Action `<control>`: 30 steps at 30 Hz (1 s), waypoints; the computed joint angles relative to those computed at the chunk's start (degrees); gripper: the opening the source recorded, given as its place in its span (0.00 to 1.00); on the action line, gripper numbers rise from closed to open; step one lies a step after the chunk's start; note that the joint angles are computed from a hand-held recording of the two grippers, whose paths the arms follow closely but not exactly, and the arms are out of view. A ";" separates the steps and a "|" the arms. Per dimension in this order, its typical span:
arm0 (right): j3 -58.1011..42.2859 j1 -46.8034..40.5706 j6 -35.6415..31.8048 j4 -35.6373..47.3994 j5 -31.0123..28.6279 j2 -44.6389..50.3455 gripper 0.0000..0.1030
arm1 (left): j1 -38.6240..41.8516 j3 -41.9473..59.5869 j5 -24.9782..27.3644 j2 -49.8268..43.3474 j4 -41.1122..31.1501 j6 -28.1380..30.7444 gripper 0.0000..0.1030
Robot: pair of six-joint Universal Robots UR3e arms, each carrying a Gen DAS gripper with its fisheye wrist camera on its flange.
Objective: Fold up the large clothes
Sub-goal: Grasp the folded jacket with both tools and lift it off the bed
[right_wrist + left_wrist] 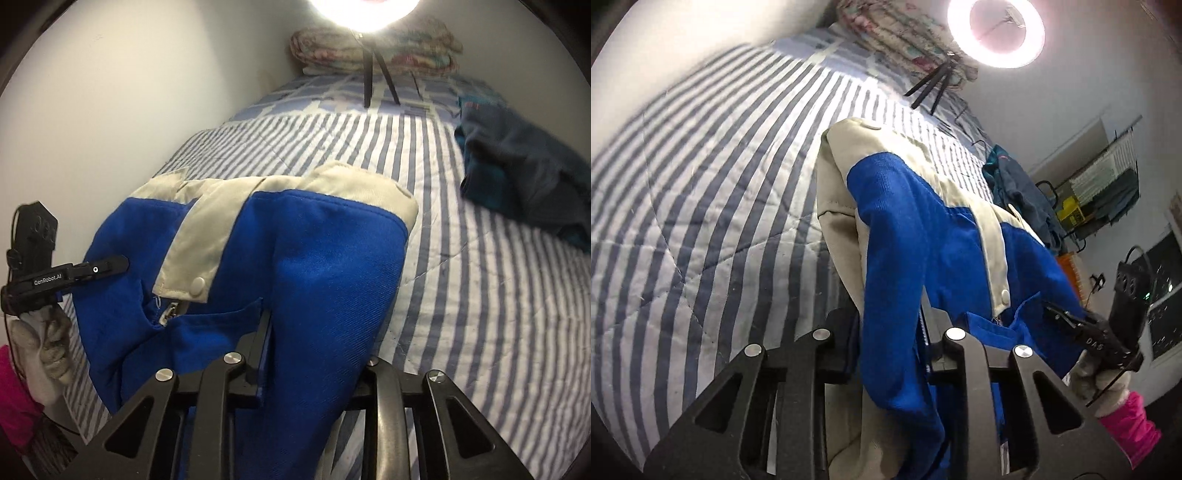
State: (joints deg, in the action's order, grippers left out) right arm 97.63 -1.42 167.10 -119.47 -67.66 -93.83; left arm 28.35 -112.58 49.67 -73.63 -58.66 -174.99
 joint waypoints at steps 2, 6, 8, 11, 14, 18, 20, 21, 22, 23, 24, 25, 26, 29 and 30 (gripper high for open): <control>-0.16 0.36 -0.69 1.33 -1.01 -2.38 0.24 | -0.45 0.22 0.10 1.34 -0.78 0.42 0.23; -1.09 1.55 -1.13 3.75 -3.62 -6.21 0.23 | -2.40 1.27 0.60 3.25 -2.30 0.65 0.22; -1.74 1.39 -1.83 4.63 -4.17 -7.57 0.22 | -3.91 1.47 0.98 4.05 -2.00 -0.12 0.22; -2.55 0.60 -3.79 5.85 -5.04 -9.58 0.22 | -6.05 2.37 0.96 4.36 -1.44 -1.82 0.22; -3.17 -1.87 -6.31 8.53 -4.69 -12.44 0.22 | -8.94 4.19 1.49 3.49 0.14 -3.87 0.22; -4.09 -7.12 -10.62 13.15 -2.85 -16.76 0.22 | -13.67 7.89 2.40 -0.02 3.52 -7.49 0.22; -4.53 -9.73 -12.79 14.94 -1.98 -18.30 0.22 | -16.23 9.94 3.32 -2.48 5.56 -9.30 0.22; -4.80 -10.98 -13.75 15.83 -1.52 -18.93 0.22 | -17.59 10.91 3.82 -3.66 6.60 -10.30 0.22; -5.11 -13.03 -15.33 17.23 -0.74 -19.86 0.22 | -19.31 12.34 4.43 -5.45 7.91 -11.57 0.22; -5.43 -14.85 -16.73 18.41 -0.01 -20.45 0.22 | -20.40 13.38 4.79 -6.66 8.65 -12.39 0.22; -5.47 -16.37 -17.90 19.27 0.59 -21.03 0.22 | -21.83 14.79 5.26 -8.33 9.62 -13.48 0.22; -5.85 -18.57 -19.55 20.58 1.47 -21.55 0.21 | -23.37 16.53 5.87 -10.24 10.53 -14.54 0.22; -6.13 -20.24 -20.84 21.52 2.16 -21.88 0.21 | -24.48 17.81 6.35 -11.52 11.03 -15.21 0.22; -7.17 -25.38 -24.97 23.82 4.14 -22.43 0.21 | -28.43 24.10 8.06 -17.33 12.34 -17.36 0.22; -7.73 -27.34 -26.56 24.49 4.88 -22.38 0.21 | -29.77 26.80 8.53 -19.60 12.53 -18.04 0.22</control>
